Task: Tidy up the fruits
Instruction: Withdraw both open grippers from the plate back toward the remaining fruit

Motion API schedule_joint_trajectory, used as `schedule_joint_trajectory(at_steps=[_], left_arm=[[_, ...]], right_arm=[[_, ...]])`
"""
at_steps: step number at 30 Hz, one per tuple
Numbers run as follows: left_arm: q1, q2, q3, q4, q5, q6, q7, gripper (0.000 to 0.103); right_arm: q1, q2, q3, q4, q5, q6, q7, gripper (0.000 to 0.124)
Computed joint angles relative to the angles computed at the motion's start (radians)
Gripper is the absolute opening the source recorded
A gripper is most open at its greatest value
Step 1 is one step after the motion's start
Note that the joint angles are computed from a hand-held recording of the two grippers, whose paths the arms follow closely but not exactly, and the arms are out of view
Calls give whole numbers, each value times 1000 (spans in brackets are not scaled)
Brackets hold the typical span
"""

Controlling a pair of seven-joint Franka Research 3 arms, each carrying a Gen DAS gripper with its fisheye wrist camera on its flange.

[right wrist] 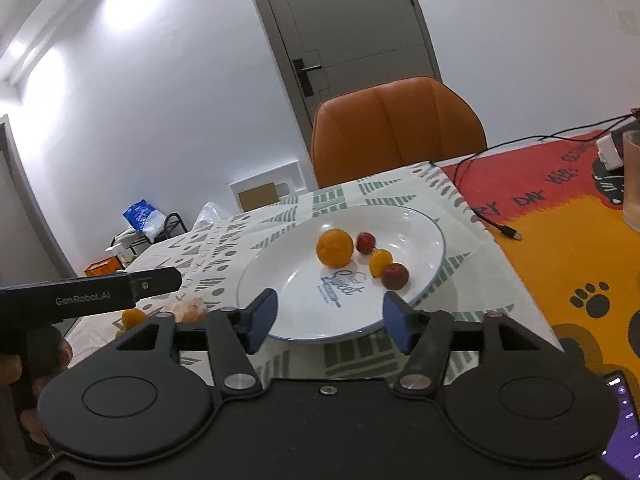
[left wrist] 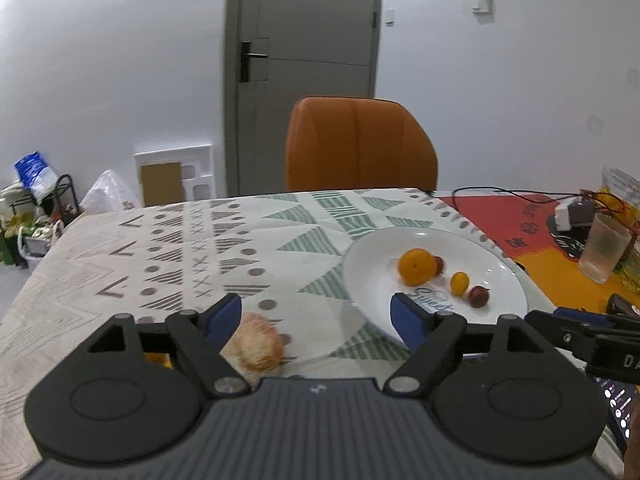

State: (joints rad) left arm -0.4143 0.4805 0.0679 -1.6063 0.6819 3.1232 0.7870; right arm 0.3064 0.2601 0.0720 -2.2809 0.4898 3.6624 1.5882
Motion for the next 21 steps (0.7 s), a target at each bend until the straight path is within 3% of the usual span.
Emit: schedule_joint_trajectory(at_steps=[8,21], left_arm=[[-93,-59,160,-74,120,34,-181,87],[-86,-124,221,-135,390,47,-473,88]], right_arm=[[28,13,4,30,16,2,-31,86],[62,36,14,79,27,-19,-64,97]])
